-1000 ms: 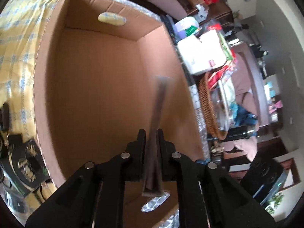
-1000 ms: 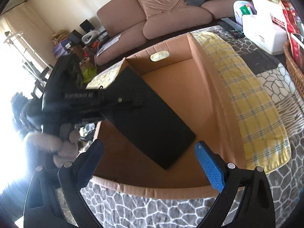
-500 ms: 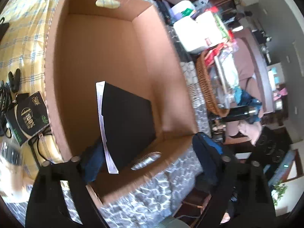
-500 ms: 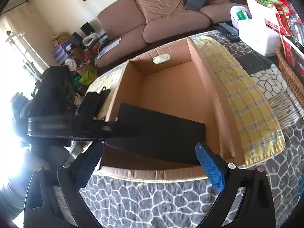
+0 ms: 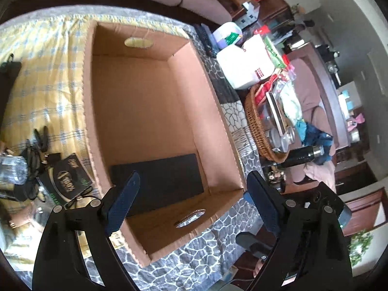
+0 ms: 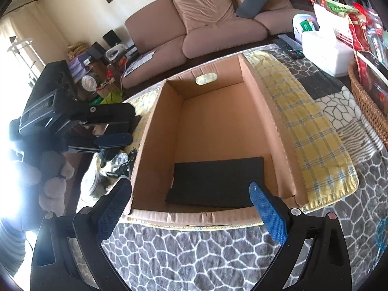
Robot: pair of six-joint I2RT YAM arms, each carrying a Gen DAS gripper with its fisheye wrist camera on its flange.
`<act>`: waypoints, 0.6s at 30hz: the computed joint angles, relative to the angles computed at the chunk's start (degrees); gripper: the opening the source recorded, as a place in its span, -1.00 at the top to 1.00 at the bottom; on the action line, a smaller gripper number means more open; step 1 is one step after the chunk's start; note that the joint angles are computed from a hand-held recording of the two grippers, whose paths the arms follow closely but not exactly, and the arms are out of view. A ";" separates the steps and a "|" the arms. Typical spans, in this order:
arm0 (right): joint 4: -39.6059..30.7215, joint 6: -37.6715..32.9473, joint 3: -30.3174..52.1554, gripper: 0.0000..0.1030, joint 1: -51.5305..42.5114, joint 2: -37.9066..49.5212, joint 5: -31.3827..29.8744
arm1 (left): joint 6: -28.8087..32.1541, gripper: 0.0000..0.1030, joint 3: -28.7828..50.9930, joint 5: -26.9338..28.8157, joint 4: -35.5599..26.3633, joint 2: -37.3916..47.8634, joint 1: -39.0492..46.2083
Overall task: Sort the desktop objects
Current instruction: 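Lower the tablet into the box and open the left gripper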
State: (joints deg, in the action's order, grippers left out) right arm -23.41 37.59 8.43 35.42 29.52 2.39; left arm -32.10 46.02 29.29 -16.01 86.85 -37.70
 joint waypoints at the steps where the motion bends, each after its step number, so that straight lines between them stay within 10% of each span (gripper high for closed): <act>1: 0.66 0.01 -0.23 -0.93 -0.11 0.50 -0.03 | -0.14 -0.72 0.37 0.29 0.73 1.46 -0.16; 7: 2.69 -0.09 -1.29 -0.93 0.08 1.86 0.21 | 0.04 -0.72 -0.46 0.97 4.13 3.85 -1.58; 18: 8.12 5.84 3.43 -0.99 12.33 16.14 11.17 | 3.19 -1.00 -16.57 -3.23 -0.70 -22.85 -0.07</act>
